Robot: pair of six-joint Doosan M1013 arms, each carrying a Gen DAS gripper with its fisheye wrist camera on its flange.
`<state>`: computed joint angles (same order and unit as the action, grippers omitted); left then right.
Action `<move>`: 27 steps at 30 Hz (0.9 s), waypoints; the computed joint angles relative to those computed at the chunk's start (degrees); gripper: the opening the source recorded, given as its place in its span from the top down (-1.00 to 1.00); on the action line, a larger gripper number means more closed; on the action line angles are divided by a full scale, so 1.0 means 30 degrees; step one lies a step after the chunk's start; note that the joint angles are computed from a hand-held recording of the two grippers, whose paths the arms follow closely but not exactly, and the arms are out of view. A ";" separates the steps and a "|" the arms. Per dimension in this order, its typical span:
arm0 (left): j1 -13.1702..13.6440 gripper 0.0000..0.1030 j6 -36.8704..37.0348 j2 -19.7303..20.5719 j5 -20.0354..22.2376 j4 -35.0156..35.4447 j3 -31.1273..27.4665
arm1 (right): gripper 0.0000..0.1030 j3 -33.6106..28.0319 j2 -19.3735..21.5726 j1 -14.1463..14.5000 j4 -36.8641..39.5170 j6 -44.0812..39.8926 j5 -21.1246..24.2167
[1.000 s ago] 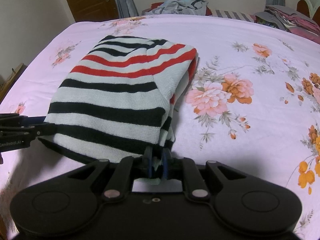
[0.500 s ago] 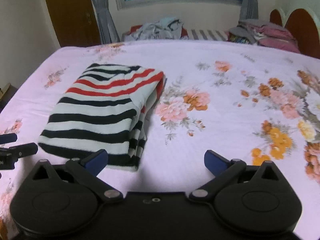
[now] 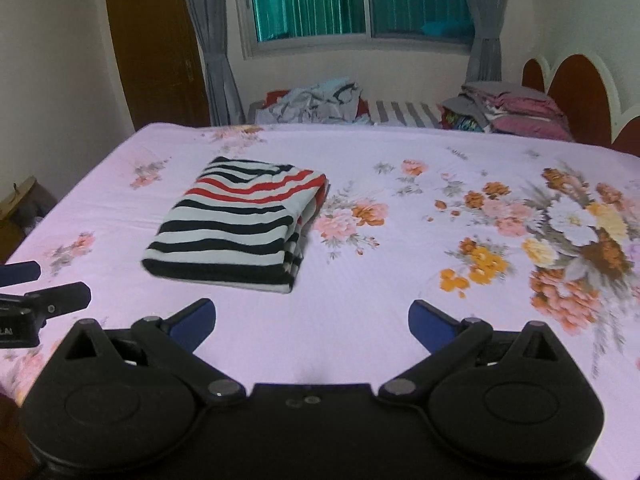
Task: Fold small clothes
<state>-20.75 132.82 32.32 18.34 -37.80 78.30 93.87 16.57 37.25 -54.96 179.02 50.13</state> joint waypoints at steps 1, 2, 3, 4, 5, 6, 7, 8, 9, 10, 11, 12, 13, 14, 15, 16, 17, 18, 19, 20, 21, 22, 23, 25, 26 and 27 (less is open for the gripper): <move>0.0022 -1.00 0.0767 -0.0396 -0.0238 -0.0704 0.0540 | -0.99 0.0112 -0.0166 0.0242 -0.0152 0.0207 0.0238; 0.0015 -1.00 0.1021 -0.0697 -0.0455 -0.0885 0.0924 | -0.99 0.0239 -0.0351 0.0531 -0.0330 0.0445 0.0503; 0.0002 -1.00 0.1180 -0.1114 -0.0741 -0.0902 0.1447 | -0.99 0.0363 -0.0517 0.0779 -0.0518 0.0660 0.0682; 0.0023 -1.00 0.1978 -0.1491 -0.0968 -0.1690 0.1936 | -0.99 0.0430 -0.0637 0.1037 -0.0667 0.0823 0.0905; 0.0044 -1.00 0.2945 -0.1834 -0.1159 -0.2727 0.2377 | -0.99 0.0492 -0.0765 0.1355 -0.0809 0.0982 0.1251; 0.0096 -1.00 0.4223 -0.2254 -0.1324 -0.4084 0.2898 | -0.99 0.0538 -0.0851 0.1652 -0.0960 0.1127 0.1529; 0.0116 -1.00 0.5161 -0.2546 -0.1444 -0.5086 0.3251 | -0.99 0.0619 -0.0950 0.1936 -0.1137 0.1313 0.1762; 0.0159 -1.00 0.6734 -0.2879 -0.1574 -0.6685 0.3691 | -0.99 0.0695 -0.1057 0.2254 -0.1357 0.1568 0.2059; 0.0190 -1.00 0.8096 -0.3164 -0.1650 -0.8030 0.4065 | -0.99 0.0763 -0.1151 0.2520 -0.1521 0.1828 0.2285; 0.0214 -1.00 0.9117 -0.3424 -0.1679 -0.8998 0.4399 | -0.99 0.0844 -0.1247 0.2744 -0.1691 0.2081 0.2445; 0.0194 -1.00 0.9754 -0.3672 -0.1709 -0.9587 0.4715 | -0.99 0.0906 -0.1324 0.2941 -0.1839 0.2311 0.2628; 0.0210 -1.00 1.0368 -0.3870 -0.1712 -1.0161 0.4956 | -0.99 0.0953 -0.1388 0.3139 -0.1935 0.2549 0.2834; 0.0203 -1.00 1.1075 -0.4065 -0.1725 -1.0850 0.5181 | -0.99 0.1003 -0.1444 0.3272 -0.1969 0.2663 0.2941; 0.0230 -1.00 1.2189 -0.4298 -0.1681 -1.1944 0.5469 | -0.99 0.1031 -0.1499 0.3405 -0.2003 0.2729 0.3072; 0.0269 -1.00 1.3227 -0.4547 -0.1604 -1.3003 0.5769 | -0.99 0.1045 -0.1536 0.3537 -0.2053 0.2797 0.3223; 0.0335 -1.00 1.4486 -0.4778 -0.1530 -1.4294 0.6065 | -0.99 0.1060 -0.1588 0.3671 -0.2146 0.2880 0.3375; 0.0351 -1.00 1.5367 -0.4970 -0.1542 -1.5161 0.6298 | -0.99 0.1089 -0.1647 0.3802 -0.2296 0.3059 0.3486; 0.0307 -1.00 1.6075 -0.5110 -0.1721 -1.5922 0.6483 | -0.99 0.1121 -0.1690 0.3941 -0.2424 0.3290 0.3567; 0.0278 -1.00 1.6991 -0.5246 -0.1891 -1.6981 0.6696 | -0.99 0.1131 -0.1724 0.4018 -0.2463 0.3398 0.3580; 0.0279 -1.00 1.7763 -0.5353 -0.1910 -1.7964 0.6889 | -0.99 0.1126 -0.1741 0.4097 -0.2495 0.3441 0.3592; 0.0310 -1.00 1.7655 -0.5393 -0.1826 -1.8018 0.6957 | -0.99 0.1105 -0.1724 0.4174 -0.2550 0.3417 0.3642; 0.0338 -1.00 1.7269 -0.5420 -0.1738 -1.7698 0.6993 | -0.99 0.1057 -0.1688 0.4222 -0.2541 0.3263 0.3669; 0.0313 -1.00 1.7330 -0.5449 -0.1758 -1.7716 0.7061 | -0.99 0.1003 -0.1653 0.4245 -0.2530 0.3090 0.3684; 0.0318 -1.00 1.7812 -0.5512 -0.1831 -1.8026 0.7159 | -0.99 0.0938 -0.1604 0.4304 -0.2564 0.3058 0.3757; 0.0302 -1.00 1.7919 -0.5535 -0.1829 -1.8156 0.7186 | -0.99 0.0933 -0.1599 0.4308 -0.2553 0.3079 0.3723; 0.0312 -1.00 1.7923 -0.5550 -0.1818 -1.8222 0.7194 | -0.99 0.0904 -0.1585 0.4319 -0.2555 0.3078 0.3726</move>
